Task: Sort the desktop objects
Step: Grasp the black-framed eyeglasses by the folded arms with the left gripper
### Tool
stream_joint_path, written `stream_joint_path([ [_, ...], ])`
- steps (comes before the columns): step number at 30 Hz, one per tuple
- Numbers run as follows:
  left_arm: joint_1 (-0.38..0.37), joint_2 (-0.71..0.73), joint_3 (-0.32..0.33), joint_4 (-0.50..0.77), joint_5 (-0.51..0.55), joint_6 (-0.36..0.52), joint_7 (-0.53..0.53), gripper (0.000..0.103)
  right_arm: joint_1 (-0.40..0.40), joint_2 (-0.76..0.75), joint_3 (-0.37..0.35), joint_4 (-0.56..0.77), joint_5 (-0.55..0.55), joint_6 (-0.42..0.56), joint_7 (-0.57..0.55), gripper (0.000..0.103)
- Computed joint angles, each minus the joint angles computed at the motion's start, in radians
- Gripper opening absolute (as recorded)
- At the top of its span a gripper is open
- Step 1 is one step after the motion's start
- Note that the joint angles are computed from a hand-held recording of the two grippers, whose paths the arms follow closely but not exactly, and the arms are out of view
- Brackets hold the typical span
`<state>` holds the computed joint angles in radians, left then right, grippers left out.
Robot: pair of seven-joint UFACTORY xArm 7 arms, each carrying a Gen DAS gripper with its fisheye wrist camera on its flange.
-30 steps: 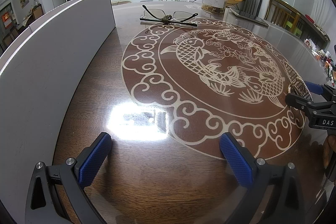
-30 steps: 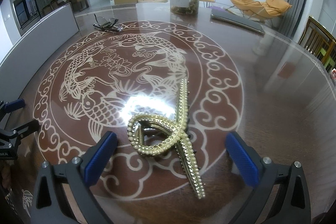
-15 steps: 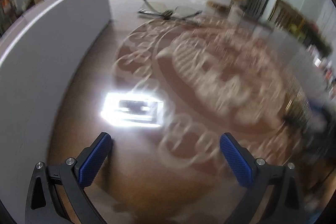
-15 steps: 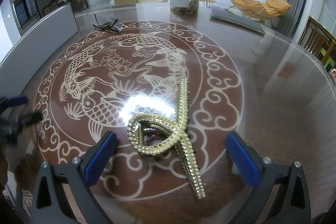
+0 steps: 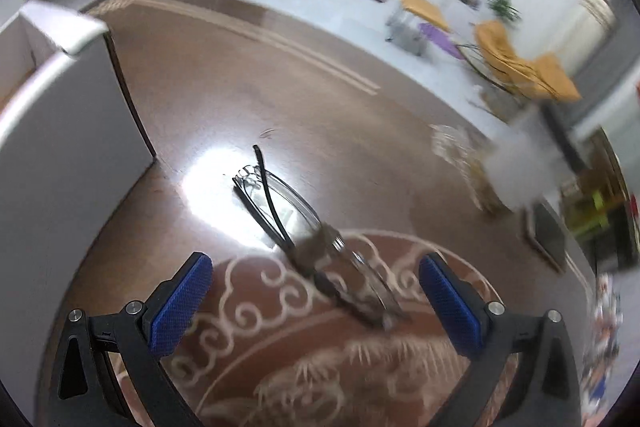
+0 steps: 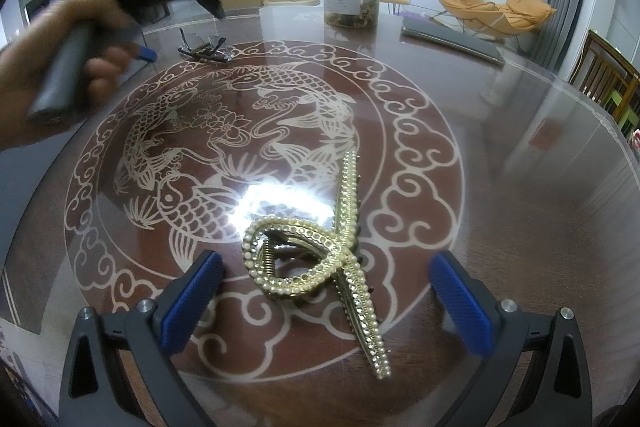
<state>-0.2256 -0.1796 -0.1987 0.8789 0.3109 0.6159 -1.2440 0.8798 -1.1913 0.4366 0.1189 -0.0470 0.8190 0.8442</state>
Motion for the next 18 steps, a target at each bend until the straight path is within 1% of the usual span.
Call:
stream_joint_path([
  [1,0.006,0.019,0.0,0.005,0.007,-0.006,-0.013,0.103,0.001,-0.003,-0.001,-0.001,0.001,-0.002,0.001,0.103],
  [2,-0.008,0.031,0.014,0.004,0.029,-0.012,-0.036,0.103,0.003,-0.005,-0.001,-0.003,0.002,-0.002,0.003,0.103],
  [3,0.017,0.039,-0.015,0.014,0.093,-0.004,-0.069,0.103,0.005,-0.009,-0.003,-0.004,0.003,-0.002,0.003,0.103],
  [4,0.012,0.043,-0.02,0.019,0.121,0.009,-0.082,0.103,0.006,-0.012,-0.003,-0.005,0.004,-0.002,0.003,0.103],
  [5,0.006,0.061,-0.015,0.033,0.123,0.025,-0.066,0.103,0.006,-0.013,-0.003,-0.006,0.004,-0.002,0.003,0.103],
  [9,-0.024,0.1,-0.013,0.068,0.198,0.092,-0.052,0.103,0.009,-0.017,-0.003,-0.007,0.006,-0.001,0.005,0.103],
  [11,-0.047,0.133,-0.014,0.107,0.235,0.164,-0.016,0.103,0.01,-0.021,-0.005,-0.009,0.006,-0.002,0.005,0.103],
  [12,-0.056,0.134,-0.011,0.104,0.266,0.161,-0.02,0.103,0.01,-0.023,-0.006,-0.011,0.007,-0.002,0.005,0.103],
  [15,-0.067,0.122,0.008,0.098,0.247,0.156,0.007,0.103,0.011,-0.027,-0.008,-0.012,0.007,-0.001,0.003,0.103],
  [18,-0.068,0.119,0.021,0.098,0.208,0.151,0.069,0.103,0.01,-0.027,-0.008,-0.011,0.008,0.0,0.002,0.103],
])
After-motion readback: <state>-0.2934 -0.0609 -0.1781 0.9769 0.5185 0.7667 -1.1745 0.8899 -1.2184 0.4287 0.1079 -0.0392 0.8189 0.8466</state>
